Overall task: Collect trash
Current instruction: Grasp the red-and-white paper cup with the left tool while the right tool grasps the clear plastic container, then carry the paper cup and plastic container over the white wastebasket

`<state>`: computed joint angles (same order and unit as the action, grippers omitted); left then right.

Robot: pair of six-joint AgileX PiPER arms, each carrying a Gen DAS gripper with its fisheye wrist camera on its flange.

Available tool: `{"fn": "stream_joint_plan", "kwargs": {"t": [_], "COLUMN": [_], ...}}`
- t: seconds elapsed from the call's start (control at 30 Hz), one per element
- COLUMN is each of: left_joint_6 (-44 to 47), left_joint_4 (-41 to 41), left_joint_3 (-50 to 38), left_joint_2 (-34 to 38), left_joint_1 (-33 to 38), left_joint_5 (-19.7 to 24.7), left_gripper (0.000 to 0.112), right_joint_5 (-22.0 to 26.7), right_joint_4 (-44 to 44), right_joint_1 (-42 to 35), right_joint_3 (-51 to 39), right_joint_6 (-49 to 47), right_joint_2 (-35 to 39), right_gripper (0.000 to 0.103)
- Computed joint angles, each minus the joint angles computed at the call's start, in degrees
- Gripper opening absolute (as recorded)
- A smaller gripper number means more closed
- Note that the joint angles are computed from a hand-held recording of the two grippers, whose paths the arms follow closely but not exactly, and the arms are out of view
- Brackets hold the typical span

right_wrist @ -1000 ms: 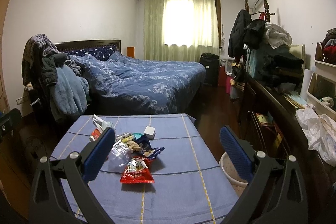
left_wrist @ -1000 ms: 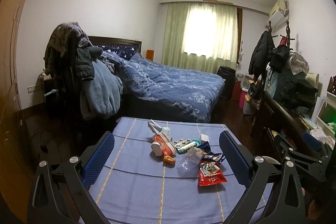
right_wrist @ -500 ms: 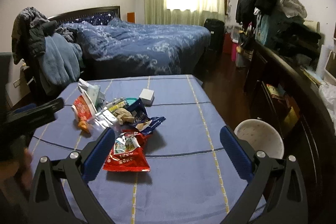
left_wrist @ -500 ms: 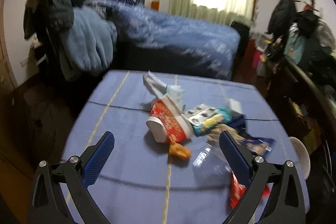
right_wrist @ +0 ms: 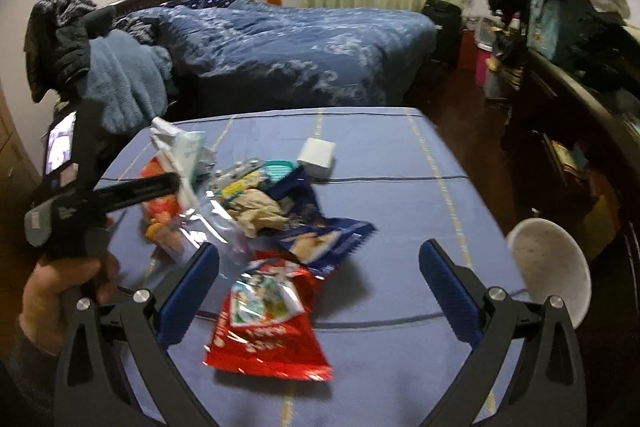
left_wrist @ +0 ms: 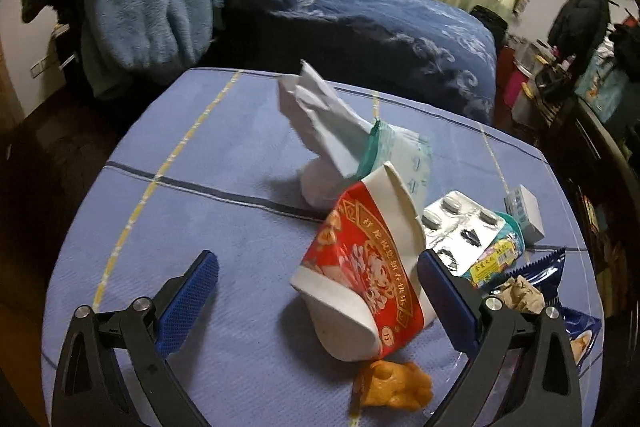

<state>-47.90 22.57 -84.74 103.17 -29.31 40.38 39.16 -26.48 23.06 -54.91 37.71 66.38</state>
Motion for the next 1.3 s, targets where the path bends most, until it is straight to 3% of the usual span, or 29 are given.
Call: {"fn": "stream_joint_plan", "kwargs": {"t": [0.13, 0.17, 0.3, 0.5, 0.7, 0.8, 0.83, 0.9, 0.97, 1.27, 1.3], "left_joint_6": [3.9, 5.4, 4.5, 1.1, 3.5, -1.3, -2.8, -4.7, -5.5, -11.4, -12.0], "left_joint_4": [-4.5, -6.2, -4.6, -1.9, -6.2, -1.3, 0.2, 2.2, 3.2, 9.3, 10.0], "left_joint_3": [1.2, 1.5, 2.1, 4.9, 8.7, 11.5, 12.5, 13.7, 14.6, 18.6, 18.6], "left_joint_2": [-0.5, -0.7, -1.6, -5.2, -9.5, -13.3, -14.4, -16.0, -17.3, -23.8, -24.5], "left_joint_1": [1.2, 1.7, 1.6, 2.6, 5.1, 4.9, 4.7, 4.5, 4.7, 1.5, 0.6], "left_joint_5": [-3.9, -5.0, -5.6, -7.6, -10.9, -11.6, -11.8, -11.8, -11.7, -10.2, -9.7], "left_gripper": [0.069, 0.055, 0.042, 0.041, 0.041, 0.041, 0.041, 0.041, 0.041, 0.039, 0.033], "right_joint_5": [-0.5, -0.6, -2.7, -3.7, -3.5, -4.7, -5.5, -6.6, -7.1, -7.9, -7.8], "right_joint_4": [-2.3, -2.2, 1.5, 2.1, 1.6, 6.8, 8.8, 12.6, 13.7, 16.6, 16.9], "right_joint_1": [3.8, 4.4, 4.9, 5.1, 5.4, 3.8, 3.2, 2.2, 2.2, 2.4, 2.2], "right_joint_3": [-2.1, -2.6, -5.0, -7.4, -9.6, -9.7, -9.4, -8.9, -8.6, -4.3, -3.6], "right_joint_6": [1.4, 1.2, -2.2, -2.2, -2.6, -7.5, -9.1, -12.7, -13.8, -15.2, -15.3], "right_joint_2": [3.4, 4.1, 7.8, 12.8, 17.2, 18.5, 18.4, 18.2, 17.5, 8.6, 7.4], "right_gripper": [0.100, 0.100, 0.099, 0.099, 0.100, 0.099, 0.096, 0.078, 0.072, 0.071, 0.071]}}
